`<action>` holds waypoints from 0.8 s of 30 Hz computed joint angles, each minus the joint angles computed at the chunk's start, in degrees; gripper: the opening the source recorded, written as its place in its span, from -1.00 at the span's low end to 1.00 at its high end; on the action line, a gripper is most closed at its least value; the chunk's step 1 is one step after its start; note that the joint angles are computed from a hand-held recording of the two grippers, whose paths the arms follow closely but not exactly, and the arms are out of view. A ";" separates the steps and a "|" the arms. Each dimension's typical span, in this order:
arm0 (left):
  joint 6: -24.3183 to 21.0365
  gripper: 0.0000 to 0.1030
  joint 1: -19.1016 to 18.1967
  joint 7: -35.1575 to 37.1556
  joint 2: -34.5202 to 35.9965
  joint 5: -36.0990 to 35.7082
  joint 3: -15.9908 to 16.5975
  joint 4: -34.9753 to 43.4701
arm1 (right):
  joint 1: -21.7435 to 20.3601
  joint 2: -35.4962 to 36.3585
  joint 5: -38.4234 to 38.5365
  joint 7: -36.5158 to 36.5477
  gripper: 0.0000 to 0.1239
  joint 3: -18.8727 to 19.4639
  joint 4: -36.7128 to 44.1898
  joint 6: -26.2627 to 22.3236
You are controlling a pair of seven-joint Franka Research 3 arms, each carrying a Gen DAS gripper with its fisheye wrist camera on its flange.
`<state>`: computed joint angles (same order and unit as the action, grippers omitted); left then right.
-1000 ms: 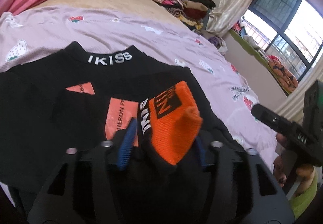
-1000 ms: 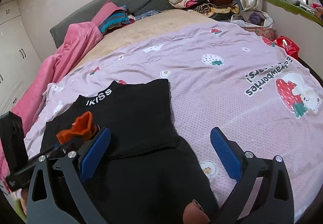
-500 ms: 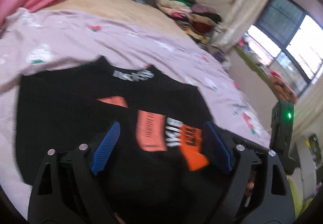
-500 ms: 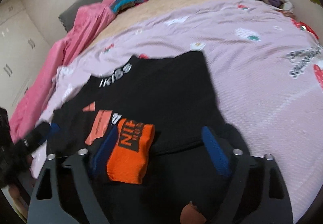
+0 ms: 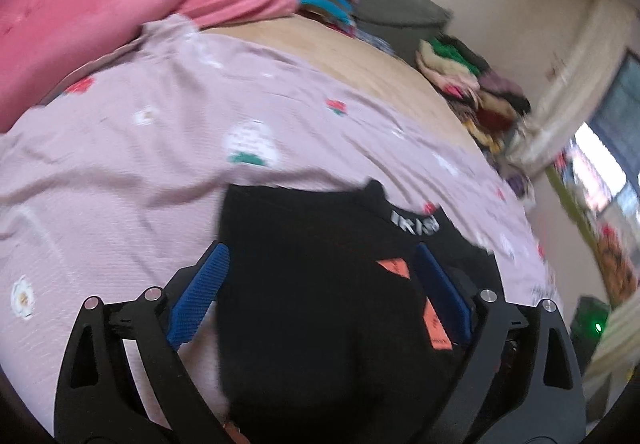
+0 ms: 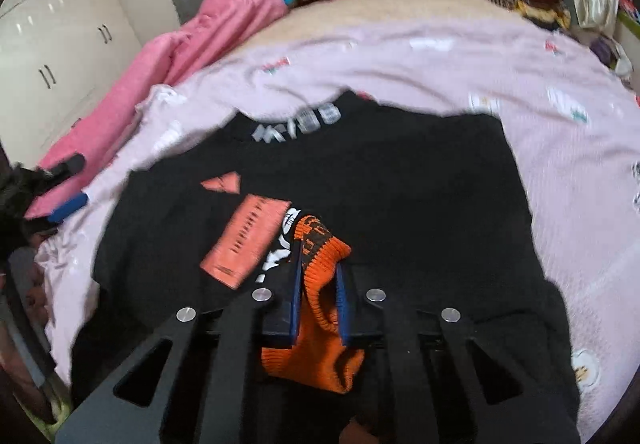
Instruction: Fold small clothes
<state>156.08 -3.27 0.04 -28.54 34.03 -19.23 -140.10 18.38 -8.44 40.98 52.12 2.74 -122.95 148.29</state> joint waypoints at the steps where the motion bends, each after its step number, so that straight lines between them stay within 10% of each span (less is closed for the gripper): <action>1: 0.41 0.68 0.22 -0.82 -1.11 -0.12 0.29 -1.07 | 0.27 -0.34 1.31 -1.15 -0.80 -0.18 0.36 0.29; 8: -0.06 0.68 1.35 -2.65 -4.60 -0.95 0.26 -3.84 | 1.47 -1.16 3.07 -7.16 -0.80 0.03 4.00 5.61; 24: -7.11 0.68 -4.44 4.82 8.41 3.23 -1.60 7.15 | -0.76 2.02 -15.65 8.17 -0.78 2.25 0.68 14.20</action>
<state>148.97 -7.71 4.85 -20.14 37.25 -20.83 -132.95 17.62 -6.43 25.32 60.30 4.99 -122.26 162.48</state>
